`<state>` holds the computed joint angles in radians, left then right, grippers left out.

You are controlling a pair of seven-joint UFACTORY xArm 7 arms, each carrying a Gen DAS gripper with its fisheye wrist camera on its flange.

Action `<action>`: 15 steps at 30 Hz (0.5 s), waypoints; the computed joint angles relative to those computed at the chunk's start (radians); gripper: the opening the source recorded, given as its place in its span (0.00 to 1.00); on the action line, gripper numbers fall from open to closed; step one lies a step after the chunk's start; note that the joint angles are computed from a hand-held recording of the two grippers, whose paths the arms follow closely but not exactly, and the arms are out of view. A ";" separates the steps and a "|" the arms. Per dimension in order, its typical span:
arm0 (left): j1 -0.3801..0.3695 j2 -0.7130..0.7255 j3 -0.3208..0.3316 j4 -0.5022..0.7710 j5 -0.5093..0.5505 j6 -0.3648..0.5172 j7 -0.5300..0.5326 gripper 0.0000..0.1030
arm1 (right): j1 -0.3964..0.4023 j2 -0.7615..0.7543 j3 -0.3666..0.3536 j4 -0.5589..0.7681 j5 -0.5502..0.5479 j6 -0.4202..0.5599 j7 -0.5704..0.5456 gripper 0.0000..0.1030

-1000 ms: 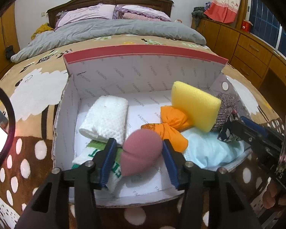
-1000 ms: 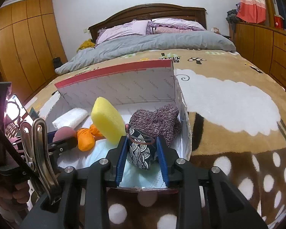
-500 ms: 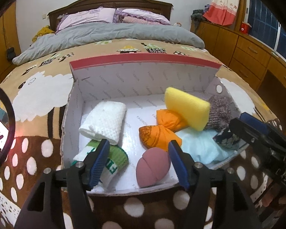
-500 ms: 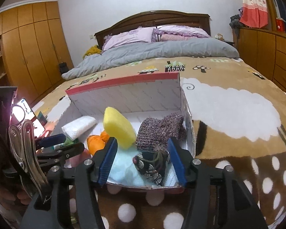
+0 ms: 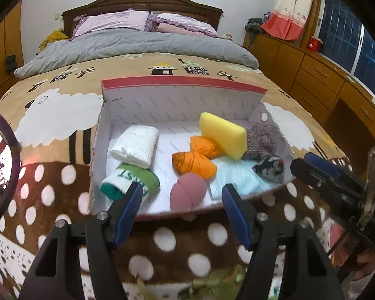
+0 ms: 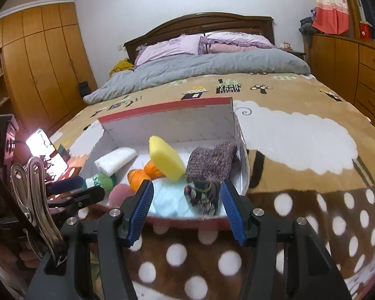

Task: Organize soft objects
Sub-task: 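Withdraw both grippers from the box back to the remaining items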

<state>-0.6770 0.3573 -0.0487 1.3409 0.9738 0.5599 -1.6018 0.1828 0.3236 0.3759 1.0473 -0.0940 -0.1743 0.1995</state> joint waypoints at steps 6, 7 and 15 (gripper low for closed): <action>-0.016 -0.055 -0.024 -0.059 0.024 0.026 -0.032 0.68 | -0.083 -0.067 0.087 -0.086 -0.023 -0.005 0.019 0.56; -0.017 -0.064 -0.032 -0.072 0.027 0.029 -0.037 0.68 | -0.104 -0.078 0.109 -0.102 -0.031 -0.007 0.026 0.56; -0.008 -0.109 -0.077 -0.151 0.023 0.008 -0.066 0.68 | -0.162 -0.172 0.166 -0.224 -0.119 -0.022 0.120 0.56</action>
